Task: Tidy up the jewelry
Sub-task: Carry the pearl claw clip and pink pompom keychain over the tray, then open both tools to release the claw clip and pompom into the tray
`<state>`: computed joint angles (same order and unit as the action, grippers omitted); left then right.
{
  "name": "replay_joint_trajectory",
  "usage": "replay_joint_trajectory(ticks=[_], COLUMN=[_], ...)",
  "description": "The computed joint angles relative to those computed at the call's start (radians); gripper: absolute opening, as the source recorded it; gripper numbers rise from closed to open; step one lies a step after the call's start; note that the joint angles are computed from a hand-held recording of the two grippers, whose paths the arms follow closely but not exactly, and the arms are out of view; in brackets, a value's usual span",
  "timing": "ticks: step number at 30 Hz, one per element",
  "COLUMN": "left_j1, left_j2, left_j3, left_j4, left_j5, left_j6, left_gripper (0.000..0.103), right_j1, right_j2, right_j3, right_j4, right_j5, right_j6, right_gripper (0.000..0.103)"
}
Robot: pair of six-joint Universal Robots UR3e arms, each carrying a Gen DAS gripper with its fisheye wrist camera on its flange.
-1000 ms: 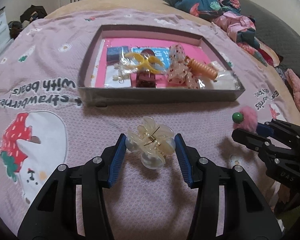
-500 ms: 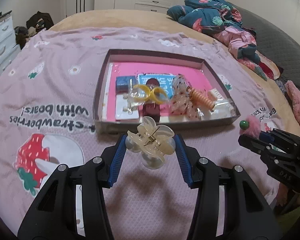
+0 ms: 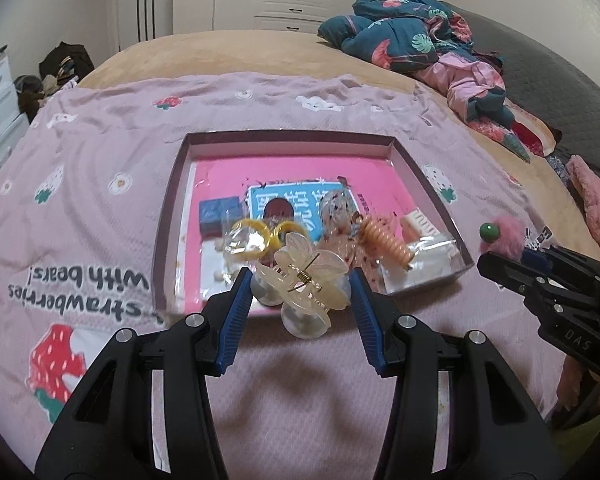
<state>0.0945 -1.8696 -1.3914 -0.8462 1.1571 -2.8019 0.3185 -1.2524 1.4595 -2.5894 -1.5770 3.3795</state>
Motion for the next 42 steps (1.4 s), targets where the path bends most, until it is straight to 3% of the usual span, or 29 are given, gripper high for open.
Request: replay_joint_trajectory(ticks=[19, 30, 42], left_j1=[-0.060, -0.052, -0.044], left_j2=[-0.249, -0.296, -0.294], left_j3=[0.260, 0.282, 0.274], left_j4=[-0.049, -0.033, -0.022], left_j5=[0.058, 0.075, 0.086], left_j6=[-0.036, -0.041, -0.042], left_gripper=[0.041, 0.041, 0.041], right_j1=[-0.054, -0.023, 0.000], right_j2=[0.226, 0.340, 0.356], right_j3=[-0.270, -0.407, -0.422], right_j4=[0.089, 0.173, 0.176], right_j5=[-0.005, -0.035, -0.049], right_j6=[-0.018, -0.013, -0.013], right_gripper=[0.027, 0.028, 0.035])
